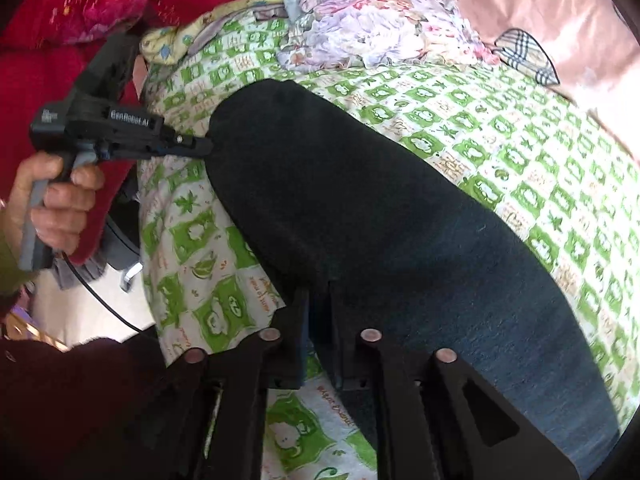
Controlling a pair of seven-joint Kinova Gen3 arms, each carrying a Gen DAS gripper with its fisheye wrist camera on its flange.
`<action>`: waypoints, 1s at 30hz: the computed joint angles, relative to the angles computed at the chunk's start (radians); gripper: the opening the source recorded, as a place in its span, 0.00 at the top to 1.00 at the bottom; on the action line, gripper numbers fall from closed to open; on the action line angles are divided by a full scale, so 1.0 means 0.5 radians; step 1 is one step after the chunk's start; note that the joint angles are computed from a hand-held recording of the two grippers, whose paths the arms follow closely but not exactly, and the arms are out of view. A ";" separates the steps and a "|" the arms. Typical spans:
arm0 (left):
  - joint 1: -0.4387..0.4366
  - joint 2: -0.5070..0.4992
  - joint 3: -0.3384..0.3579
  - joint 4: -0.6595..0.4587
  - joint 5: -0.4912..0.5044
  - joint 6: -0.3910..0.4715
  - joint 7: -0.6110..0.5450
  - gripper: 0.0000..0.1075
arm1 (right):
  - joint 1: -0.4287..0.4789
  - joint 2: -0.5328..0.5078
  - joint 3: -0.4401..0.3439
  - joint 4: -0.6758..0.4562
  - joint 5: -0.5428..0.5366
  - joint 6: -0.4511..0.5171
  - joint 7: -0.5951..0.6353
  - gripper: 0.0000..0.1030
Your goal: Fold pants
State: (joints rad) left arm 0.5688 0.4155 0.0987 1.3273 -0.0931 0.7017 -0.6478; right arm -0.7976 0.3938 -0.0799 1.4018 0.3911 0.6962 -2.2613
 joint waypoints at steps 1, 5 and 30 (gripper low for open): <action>0.036 0.007 -0.024 -0.037 -0.043 0.069 0.027 0.82 | 0.010 -0.020 -0.003 0.029 -0.012 -0.044 -0.013 0.76; -0.007 -0.004 0.017 -0.061 0.024 0.156 0.031 0.46 | 0.084 -0.108 -0.023 0.132 -0.097 -0.198 -0.026 0.75; -0.087 0.251 0.010 -0.389 0.159 0.269 -0.099 0.53 | 0.657 0.535 -0.108 -1.002 -0.888 0.885 0.948 0.72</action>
State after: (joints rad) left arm 0.5253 0.5408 0.1035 1.1328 -0.0137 0.8361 -0.6972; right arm -0.4690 0.6612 -0.1338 0.9009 -0.0528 1.1389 -1.7873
